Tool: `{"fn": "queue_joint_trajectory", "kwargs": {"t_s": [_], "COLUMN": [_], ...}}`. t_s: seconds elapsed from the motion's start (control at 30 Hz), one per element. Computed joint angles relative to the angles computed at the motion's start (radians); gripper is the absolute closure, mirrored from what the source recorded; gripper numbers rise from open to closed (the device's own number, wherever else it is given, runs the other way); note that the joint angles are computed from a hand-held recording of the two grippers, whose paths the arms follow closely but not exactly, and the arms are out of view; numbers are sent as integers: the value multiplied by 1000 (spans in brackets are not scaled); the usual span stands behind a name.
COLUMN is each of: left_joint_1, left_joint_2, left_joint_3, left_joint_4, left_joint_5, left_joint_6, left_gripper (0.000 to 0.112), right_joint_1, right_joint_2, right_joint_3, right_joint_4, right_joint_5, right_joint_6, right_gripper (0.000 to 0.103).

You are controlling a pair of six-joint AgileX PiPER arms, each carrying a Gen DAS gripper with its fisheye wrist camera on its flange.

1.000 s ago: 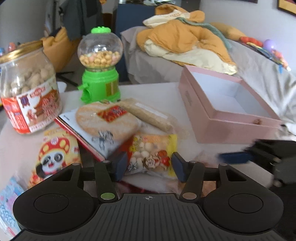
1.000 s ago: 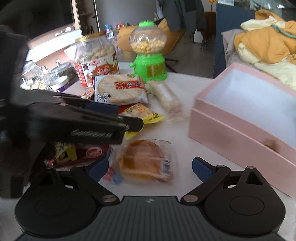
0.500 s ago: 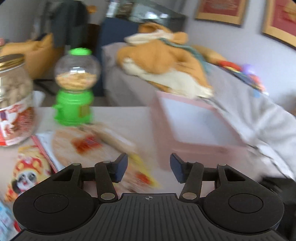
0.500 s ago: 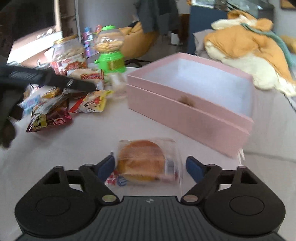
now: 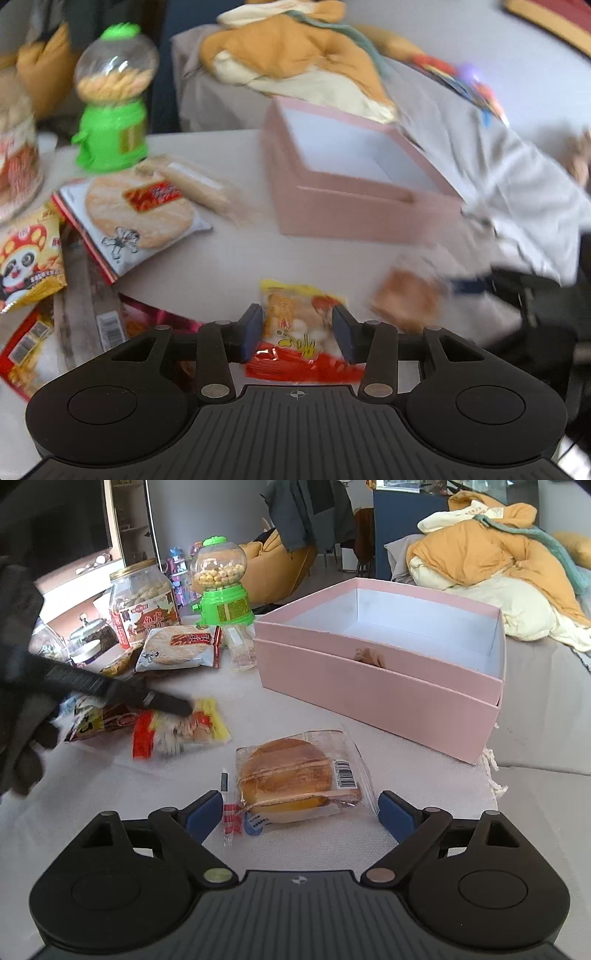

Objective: Organize snacks
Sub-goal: 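Lift the yellow bag with the left gripper while the right gripper approaches the wrapped bun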

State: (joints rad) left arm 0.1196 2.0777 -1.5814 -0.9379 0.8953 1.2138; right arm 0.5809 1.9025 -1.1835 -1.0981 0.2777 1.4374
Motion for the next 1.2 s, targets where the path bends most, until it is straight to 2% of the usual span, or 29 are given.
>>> {"fn": "queue_joint_trajectory", "kwargs": {"t_s": [0.07,0.13,0.33,0.47,0.57,0.63,0.73,0.8,0.87,0.93,0.97,1.1,1.2], "left_joint_1": [-23,-52,-143,-186,-190,-187,-165,-145,-151,-165,-163,-167,-178], "left_joint_2": [-105,-175,-226,-215,-202,-191,-183,-203,-232,-218,-198,-145,-119], "left_joint_3": [147,237,327,328,300,278,266,307,360,348,315,240,243], "left_joint_4": [-46,-59,7,46,84,96,39,-66,-145,-77,-8,76,7], "left_joint_5": [-113,-189,-326,-387,-354,-320,-268,-290,-398,-461,-438,-335,-361], "left_joint_6": [159,247,222,198,148,115,136,216,303,243,165,49,103], "left_gripper": [65,65,63,61,53,47,44,46,48,49,49,44,41], "right_joint_1": [7,10,17,70,91,85,75,81,86,88,88,83,82], "right_joint_2": [4,3,-38,-64,-72,-70,-72,-69,-68,-69,-69,-68,-67], "right_joint_3": [-6,-4,57,103,122,117,118,116,116,120,120,118,117], "right_joint_4": [-3,-13,-67,-114,-167,-149,-136,-143,-150,-161,-161,-151,-149], "right_joint_5": [18,27,33,91,107,101,86,97,104,104,104,99,101], "right_joint_6": [0,15,109,122,161,145,140,146,155,167,167,159,157], "right_gripper": [11,11,10,10,9,8,8,8,8,8,7,7,6]}}
